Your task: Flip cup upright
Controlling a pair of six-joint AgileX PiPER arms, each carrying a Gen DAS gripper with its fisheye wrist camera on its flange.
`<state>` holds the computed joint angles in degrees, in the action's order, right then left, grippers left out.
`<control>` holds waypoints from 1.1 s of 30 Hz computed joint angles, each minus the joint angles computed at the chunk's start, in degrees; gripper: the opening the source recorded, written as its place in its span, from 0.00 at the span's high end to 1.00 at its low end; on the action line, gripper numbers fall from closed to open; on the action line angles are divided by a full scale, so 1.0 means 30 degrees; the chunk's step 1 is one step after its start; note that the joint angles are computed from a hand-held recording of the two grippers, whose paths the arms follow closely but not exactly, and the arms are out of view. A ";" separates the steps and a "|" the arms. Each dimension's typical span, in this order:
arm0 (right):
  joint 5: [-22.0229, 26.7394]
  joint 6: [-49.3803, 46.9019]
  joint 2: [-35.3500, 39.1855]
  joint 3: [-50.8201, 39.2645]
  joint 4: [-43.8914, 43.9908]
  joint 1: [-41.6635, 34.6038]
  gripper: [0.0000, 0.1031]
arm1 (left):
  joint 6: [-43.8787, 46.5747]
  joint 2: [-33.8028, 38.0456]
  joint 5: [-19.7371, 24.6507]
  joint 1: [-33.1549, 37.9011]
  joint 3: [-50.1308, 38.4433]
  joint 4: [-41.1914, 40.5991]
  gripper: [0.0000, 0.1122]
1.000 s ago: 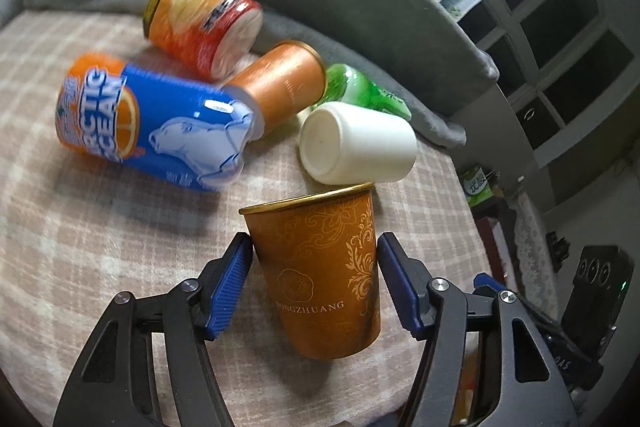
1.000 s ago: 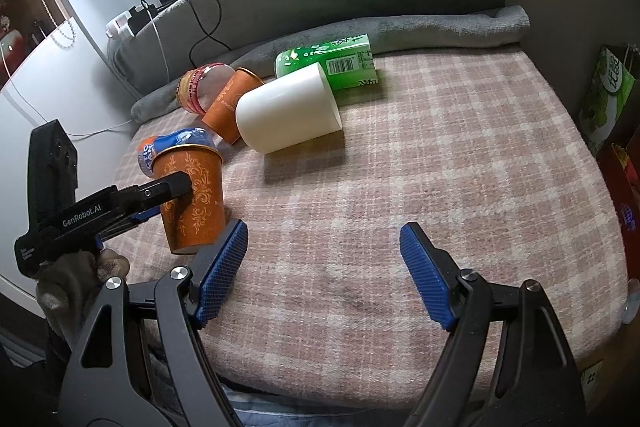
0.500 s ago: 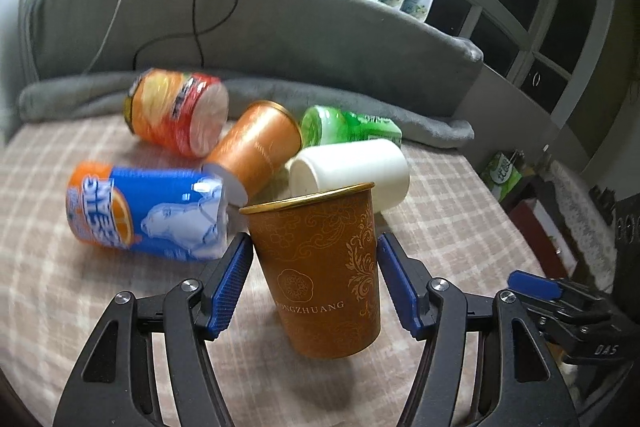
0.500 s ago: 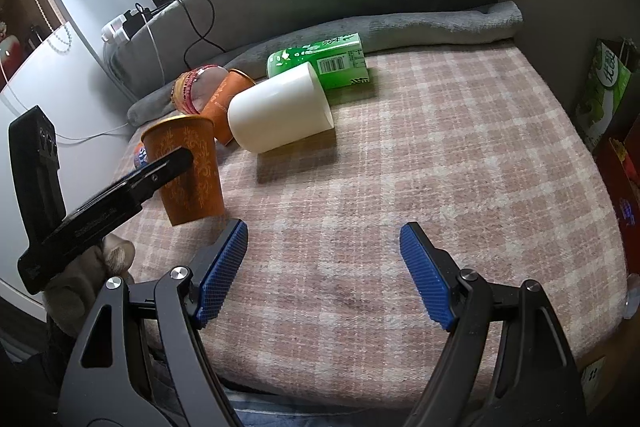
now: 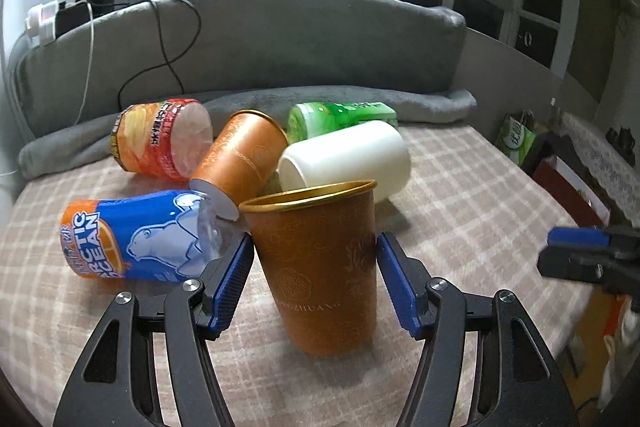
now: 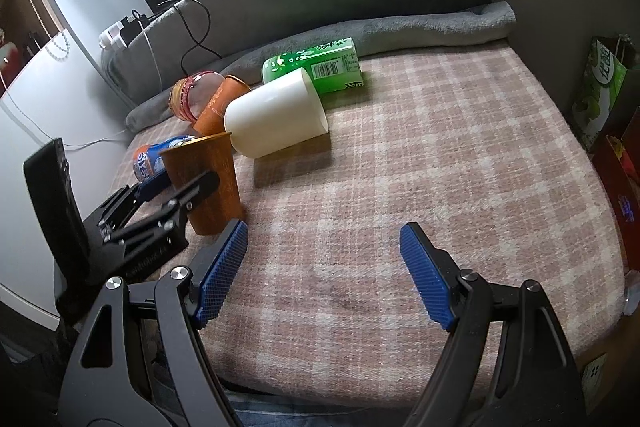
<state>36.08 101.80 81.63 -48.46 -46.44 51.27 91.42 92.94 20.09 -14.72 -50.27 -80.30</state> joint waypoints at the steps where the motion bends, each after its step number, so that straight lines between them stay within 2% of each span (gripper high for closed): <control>1: 0.0042 0.0015 -0.0003 -0.0031 -0.0022 0.0024 0.21 | 0.0300 -0.0122 -0.0071 -0.0048 0.0129 -0.0140 0.44; 8: 0.0158 0.0031 0.0129 -0.0329 -0.0172 0.0279 0.21 | 0.0000 -0.0818 0.0399 0.0148 0.0746 0.0633 0.45; 15: 0.0370 0.0155 0.0408 -0.0682 -0.0432 0.0591 0.21 | -0.2495 -0.1141 0.2088 0.1074 0.0697 0.3165 0.45; 21: 0.1231 -0.0081 0.0818 -0.1423 -0.0829 0.1196 0.21 | -0.4483 -0.1241 0.3599 0.1609 0.0356 0.5414 0.45; 27: 0.2521 0.0124 0.1336 -0.2144 -0.1745 0.2018 0.21 | -0.4085 -0.2130 0.4304 0.2153 0.0943 0.5382 0.37; 33: 0.3639 0.0437 0.1692 -0.2749 -0.2573 0.2679 0.21 | -0.3624 -0.2979 0.4927 0.2964 0.1422 0.5190 0.37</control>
<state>46.99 103.11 86.71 -56.71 -54.16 59.31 80.55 84.00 34.87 -5.83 -46.00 -64.73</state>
